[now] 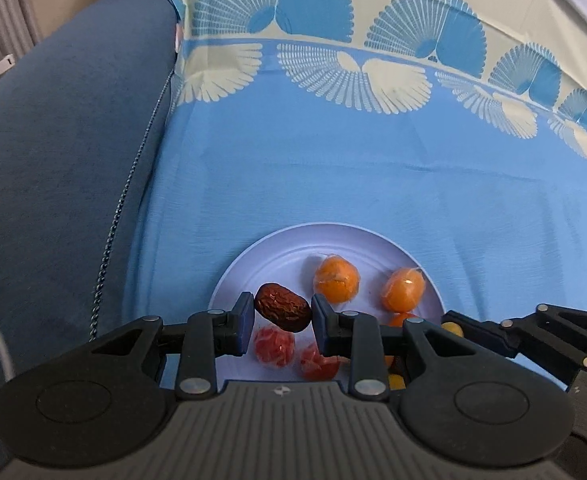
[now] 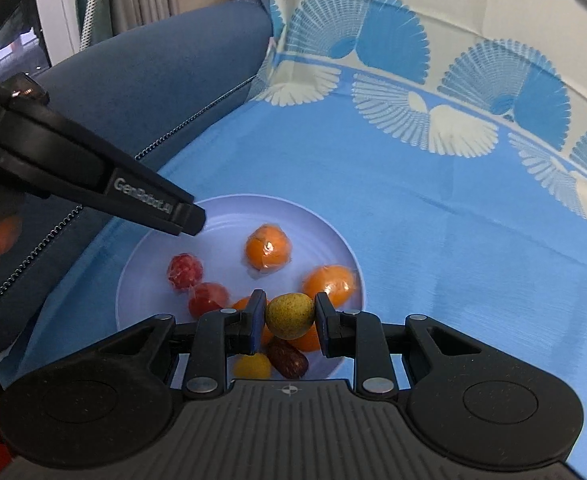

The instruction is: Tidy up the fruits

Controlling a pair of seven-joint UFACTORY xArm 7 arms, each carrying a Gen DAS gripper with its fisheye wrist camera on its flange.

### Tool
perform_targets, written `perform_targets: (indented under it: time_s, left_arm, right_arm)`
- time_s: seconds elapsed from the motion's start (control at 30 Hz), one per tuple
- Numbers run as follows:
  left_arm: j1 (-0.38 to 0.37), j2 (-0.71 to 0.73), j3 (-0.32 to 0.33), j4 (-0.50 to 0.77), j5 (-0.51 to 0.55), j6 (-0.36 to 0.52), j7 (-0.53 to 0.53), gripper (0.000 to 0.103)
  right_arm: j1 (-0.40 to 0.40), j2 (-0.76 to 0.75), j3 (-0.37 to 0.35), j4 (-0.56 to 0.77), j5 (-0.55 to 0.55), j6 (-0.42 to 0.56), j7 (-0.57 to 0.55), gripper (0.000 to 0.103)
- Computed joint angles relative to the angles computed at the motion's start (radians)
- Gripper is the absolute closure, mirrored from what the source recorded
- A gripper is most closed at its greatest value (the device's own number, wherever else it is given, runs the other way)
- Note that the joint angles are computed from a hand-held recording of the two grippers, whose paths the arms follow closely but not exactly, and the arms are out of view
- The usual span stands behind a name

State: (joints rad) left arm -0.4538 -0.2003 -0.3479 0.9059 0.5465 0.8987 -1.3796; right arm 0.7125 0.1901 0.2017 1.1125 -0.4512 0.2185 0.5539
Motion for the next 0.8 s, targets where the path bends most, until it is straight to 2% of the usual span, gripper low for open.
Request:
perform_targets:
  time_s: [0.03,0.07,0.1,0.13,0.17,0.23,0.3,0.4,0.47,0.63,0.8]
  left_arm:
    - [0.003,0.003,0.0,-0.001,0.013,-0.005,-0.006,0.059]
    - [0.006,0.002,-0.001,-0.001,0.025,-0.006,-0.015,0.033]
    - [0.008,-0.001,-0.004,0.001,0.037,0.0,-0.03,0.004]
    - [0.01,-0.008,-0.011,0.004,0.052,0.016,-0.054,0.001]
    - [0.01,-0.024,-0.02,-0.001,0.075,0.023,-0.088,0.0]
    - [0.002,-0.053,-0.017,-0.011,0.062,0.011,-0.063,0.0]
    - [-0.007,-0.065,-0.026,-0.003,0.024,0.043,-0.031,0.0]
    - [-0.028,-0.081,-0.052,0.021,-0.04,0.127,-0.025,0.0]
    - [-0.046,-0.088,-0.074,0.044,-0.085,0.199,-0.037,0.0]
    - [-0.087,-0.12,-0.135,0.086,-0.119,0.329,-0.124,0.0]
    - [-0.127,-0.119,-0.202,0.15,-0.093,0.448,-0.192,0.0]
  right_arm:
    - [-0.001,0.01,0.0,0.004,-0.002,-0.012,-0.006,0.075]
    - [-0.008,0.024,0.004,0.01,0.004,-0.031,-0.029,0.071]
    - [-0.018,0.037,0.016,0.019,0.025,-0.032,-0.069,0.054]
    - [-0.013,0.043,0.009,0.03,0.029,-0.019,-0.078,0.045]
    - [0.0,0.039,-0.007,0.032,0.02,-0.009,-0.063,0.032]
    - [-0.001,0.007,-0.01,0.004,0.027,-0.011,-0.059,0.026]
    - [-0.01,-0.049,0.003,-0.04,0.046,0.017,-0.053,0.017]
    - [-0.04,-0.152,0.051,-0.126,0.13,0.046,-0.078,0.012]
    - [-0.051,-0.221,0.079,-0.175,0.146,0.073,-0.057,0.008]
    - [-0.127,-0.393,0.186,-0.288,-0.03,0.09,0.177,0.002]
    - [-0.168,-0.529,0.253,-0.368,-0.026,0.082,0.221,0.001]
